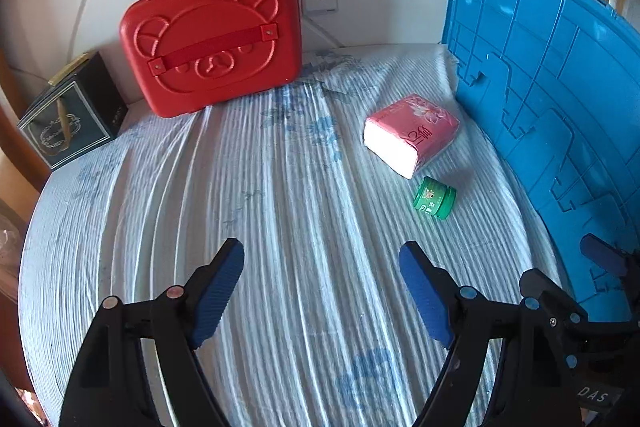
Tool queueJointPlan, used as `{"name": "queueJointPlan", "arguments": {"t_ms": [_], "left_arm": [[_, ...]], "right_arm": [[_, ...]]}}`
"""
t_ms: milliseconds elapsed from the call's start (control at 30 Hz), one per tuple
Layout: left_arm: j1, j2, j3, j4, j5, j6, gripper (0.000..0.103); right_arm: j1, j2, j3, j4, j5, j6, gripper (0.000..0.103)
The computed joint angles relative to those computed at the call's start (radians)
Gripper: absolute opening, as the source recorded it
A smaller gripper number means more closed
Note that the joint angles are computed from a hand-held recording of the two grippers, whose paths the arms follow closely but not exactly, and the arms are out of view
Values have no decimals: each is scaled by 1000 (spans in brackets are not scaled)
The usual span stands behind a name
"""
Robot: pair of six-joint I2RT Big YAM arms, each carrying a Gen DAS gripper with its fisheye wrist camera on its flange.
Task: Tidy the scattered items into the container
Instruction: 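Withdraw both tools from the crate toward the pink tissue pack and green jar, then grasp the green jar with the left tool while the right tool approaches the pink tissue pack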
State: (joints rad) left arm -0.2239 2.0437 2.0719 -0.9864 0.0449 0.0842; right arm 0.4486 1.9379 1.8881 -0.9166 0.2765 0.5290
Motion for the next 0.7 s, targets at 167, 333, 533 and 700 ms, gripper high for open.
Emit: {"name": "queueJointPlan", "arguments": {"t_ms": [167,333,533,700], "left_arm": [[-20,104,92,-25,0,50,80],[-40,172,136,-20,32,75,80],[-80,236,191,-12,71,105,80],[-108,307,287,-31,79,123,80]], "right_arm": [[-33,54,9,-10,13,70,82],[-56,98,6,-2,23,125,77],[-62,124,14,-36,105,161,77],[-76,105,-25,-33,124,182,76]]}}
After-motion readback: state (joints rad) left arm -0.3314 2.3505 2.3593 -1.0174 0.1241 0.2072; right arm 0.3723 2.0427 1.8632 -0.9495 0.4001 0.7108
